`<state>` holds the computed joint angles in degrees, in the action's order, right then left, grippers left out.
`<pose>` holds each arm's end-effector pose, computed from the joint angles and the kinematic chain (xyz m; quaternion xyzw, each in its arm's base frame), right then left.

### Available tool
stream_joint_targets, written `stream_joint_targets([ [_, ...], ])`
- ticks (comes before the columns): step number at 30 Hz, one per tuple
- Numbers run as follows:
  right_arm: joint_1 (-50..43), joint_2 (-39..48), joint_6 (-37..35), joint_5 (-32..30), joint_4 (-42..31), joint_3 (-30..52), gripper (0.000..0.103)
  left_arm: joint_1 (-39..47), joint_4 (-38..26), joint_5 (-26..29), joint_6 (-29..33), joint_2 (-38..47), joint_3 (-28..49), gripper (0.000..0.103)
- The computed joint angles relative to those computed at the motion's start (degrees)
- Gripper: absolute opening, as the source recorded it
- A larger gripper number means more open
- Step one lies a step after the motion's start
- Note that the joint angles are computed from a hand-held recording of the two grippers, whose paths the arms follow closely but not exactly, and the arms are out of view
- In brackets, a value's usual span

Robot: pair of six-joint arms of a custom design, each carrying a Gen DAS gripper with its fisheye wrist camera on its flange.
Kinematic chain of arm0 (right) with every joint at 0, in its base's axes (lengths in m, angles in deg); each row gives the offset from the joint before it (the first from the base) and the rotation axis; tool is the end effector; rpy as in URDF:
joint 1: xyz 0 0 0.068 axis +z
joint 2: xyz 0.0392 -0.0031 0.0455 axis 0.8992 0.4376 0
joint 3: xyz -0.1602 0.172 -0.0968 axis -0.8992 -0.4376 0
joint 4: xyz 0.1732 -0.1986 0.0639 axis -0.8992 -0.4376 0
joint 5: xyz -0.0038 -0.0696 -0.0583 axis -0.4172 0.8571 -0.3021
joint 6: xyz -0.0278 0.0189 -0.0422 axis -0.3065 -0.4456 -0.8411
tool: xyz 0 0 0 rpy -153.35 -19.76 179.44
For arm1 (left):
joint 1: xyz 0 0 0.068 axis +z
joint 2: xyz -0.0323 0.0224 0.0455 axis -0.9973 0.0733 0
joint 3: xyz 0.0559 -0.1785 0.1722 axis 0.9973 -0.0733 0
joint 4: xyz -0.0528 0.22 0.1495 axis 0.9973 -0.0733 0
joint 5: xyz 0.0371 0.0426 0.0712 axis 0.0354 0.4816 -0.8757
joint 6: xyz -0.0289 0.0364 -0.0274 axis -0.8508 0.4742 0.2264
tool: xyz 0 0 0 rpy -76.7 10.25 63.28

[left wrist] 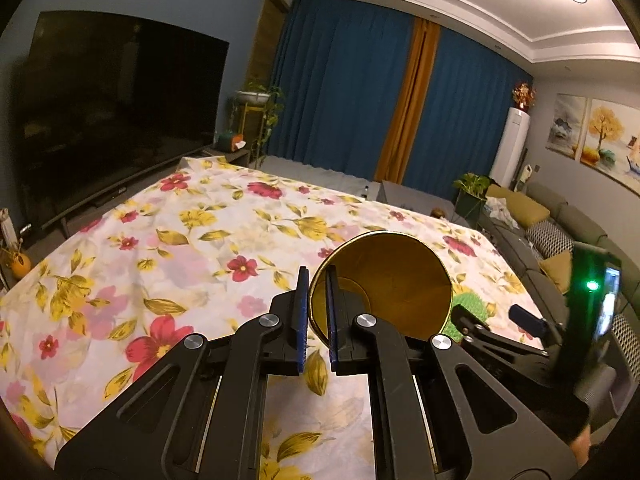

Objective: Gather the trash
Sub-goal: 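Grasp the red cup rim with the left tool while the right tool grasps the green sponge, then carry the red cup and green sponge over the grey bin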

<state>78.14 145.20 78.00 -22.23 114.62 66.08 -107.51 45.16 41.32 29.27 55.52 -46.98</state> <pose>0.3378 0.0812 0.0178 -0.0453 0.8926 0.0304 0.4475 0.2435 -0.0835 0.0604 -0.1106 0.8430 -0.0541 0.5236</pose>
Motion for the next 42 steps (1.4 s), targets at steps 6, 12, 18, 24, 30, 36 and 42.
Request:
stream_joint_targets([
  [6, 0.3, 4.1, -0.1, 1.4, -6.0, 6.8, 0.085, 0.7, 0.1, 0.3, -0.6, -0.2, -0.3, 0.007],
  [12, -0.2, 7.3, 0.2, 0.8, -15.3, 14.1, 0.076, 0.8, 0.2, 0.1, 0.0, 0.0, -0.3, 0.007],
  [18, -0.5, 10.0, 0.3, -0.2, -21.8, 18.9, 0.061, 0.5, -0.4, 0.0, -0.3, -0.1, -0.3, 0.007],
  [24, -0.3, 9.4, -0.4, -0.7, -20.5, 17.8, 0.032, 0.6, -0.4, -0.1, 0.0, 0.1, -0.1, 0.007],
  [30, -1.0, 7.2, -0.2, -2.7, -16.2, 13.5, 0.015, -0.4, -0.3, -2.2, 0.4, 1.3, 0.5, 0.007],
  [36, -2.1, -1.3, 0.1, -5.0, -6.9, 0.9, 0.015, -1.6, -0.3, -3.1, 0.9, 2.4, 1.2, 0.007],
  [42, -4.0, -13.3, -2.1, -7.5, 0.7, -13.1, 0.015, -6.2, -1.6, -5.3, 1.3, 1.4, 1.4, 0.007],
])
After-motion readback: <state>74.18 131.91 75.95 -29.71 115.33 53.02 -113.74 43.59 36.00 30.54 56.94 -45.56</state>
